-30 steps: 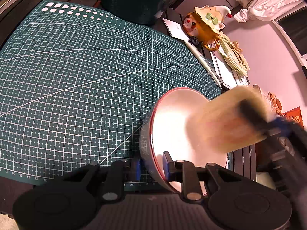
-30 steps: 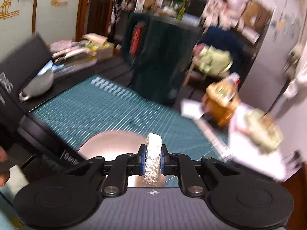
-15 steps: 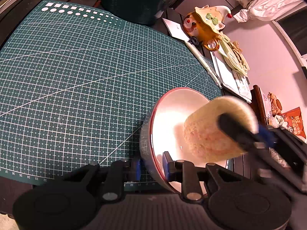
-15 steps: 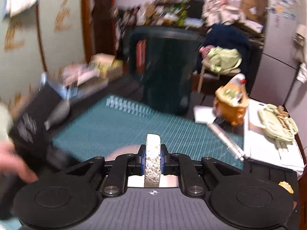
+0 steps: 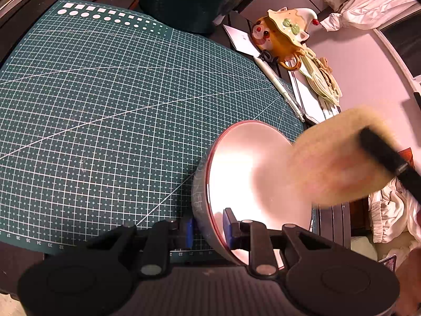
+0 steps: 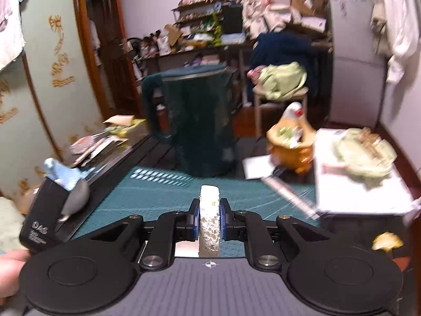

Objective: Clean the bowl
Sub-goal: 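Scrub the sponge toward the bowl's rim with the right gripper while the left holds it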

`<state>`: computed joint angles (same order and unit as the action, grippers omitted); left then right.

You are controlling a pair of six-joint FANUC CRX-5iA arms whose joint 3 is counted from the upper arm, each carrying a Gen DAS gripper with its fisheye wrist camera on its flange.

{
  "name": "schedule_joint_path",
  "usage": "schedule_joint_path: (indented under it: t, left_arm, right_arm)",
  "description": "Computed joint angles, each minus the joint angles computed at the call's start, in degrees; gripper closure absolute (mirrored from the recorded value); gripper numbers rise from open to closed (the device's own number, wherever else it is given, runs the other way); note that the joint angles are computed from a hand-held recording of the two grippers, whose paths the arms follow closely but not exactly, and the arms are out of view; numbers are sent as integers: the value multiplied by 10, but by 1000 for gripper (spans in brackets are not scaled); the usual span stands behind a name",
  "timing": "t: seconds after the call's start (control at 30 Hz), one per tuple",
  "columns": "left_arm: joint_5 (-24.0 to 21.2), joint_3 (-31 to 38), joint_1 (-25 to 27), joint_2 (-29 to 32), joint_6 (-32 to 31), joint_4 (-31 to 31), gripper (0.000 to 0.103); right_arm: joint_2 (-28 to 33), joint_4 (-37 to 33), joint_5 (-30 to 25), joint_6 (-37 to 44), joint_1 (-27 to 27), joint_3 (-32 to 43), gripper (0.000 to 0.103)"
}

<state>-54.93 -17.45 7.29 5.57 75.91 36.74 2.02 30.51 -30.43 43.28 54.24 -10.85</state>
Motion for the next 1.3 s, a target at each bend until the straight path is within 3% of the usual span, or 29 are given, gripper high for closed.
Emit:
schedule_joint_path:
  t: [0.2,0.3,0.5,0.57,0.63,0.73,0.87,0.93,1.07,1.2,1.23,1.3]
  left_arm:
    - [4,5,-5,6,2,2,81]
    - [8,7,-7,10,8,3,81]
    - [10,11,-10,13,14,2,81]
    - [11,11,-12,14,16,1,81]
    - [12,11,-12,14,16,1,81]
    - [14,10,-13,14,15,1,81]
    - [13,0,-8,5,9,3,81]
    - [14,-4,-7,2,8,5,81]
    - [14,-7,-7,-1,8,5,81]
    - [15,-6,-8,-1,9,4,81]
    - [15,-7,-8,-2,9,4,81]
    - [14,-7,-7,-1,7,5,81]
  right_arm:
    - [52,21,-86,82,48,27,90]
    - [55,69,-105,51,52,17,90]
    - [8,180,-48,-104,19,-37,90]
    - [-6,159,-14,-120,8,-41,90]
    - [-5,63,-1,-59,5,-18,90]
    - [20,-72,-39,52,10,39,90]
    - [58,-122,-107,96,18,85,90]
    - [70,-109,-118,79,21,88,90]
    - [57,-3,-103,-25,25,49,90]
    - [25,69,-55,-113,16,5,90]
    - [18,71,-43,-119,14,0,90]
    - [20,8,-37,-68,11,18,90]
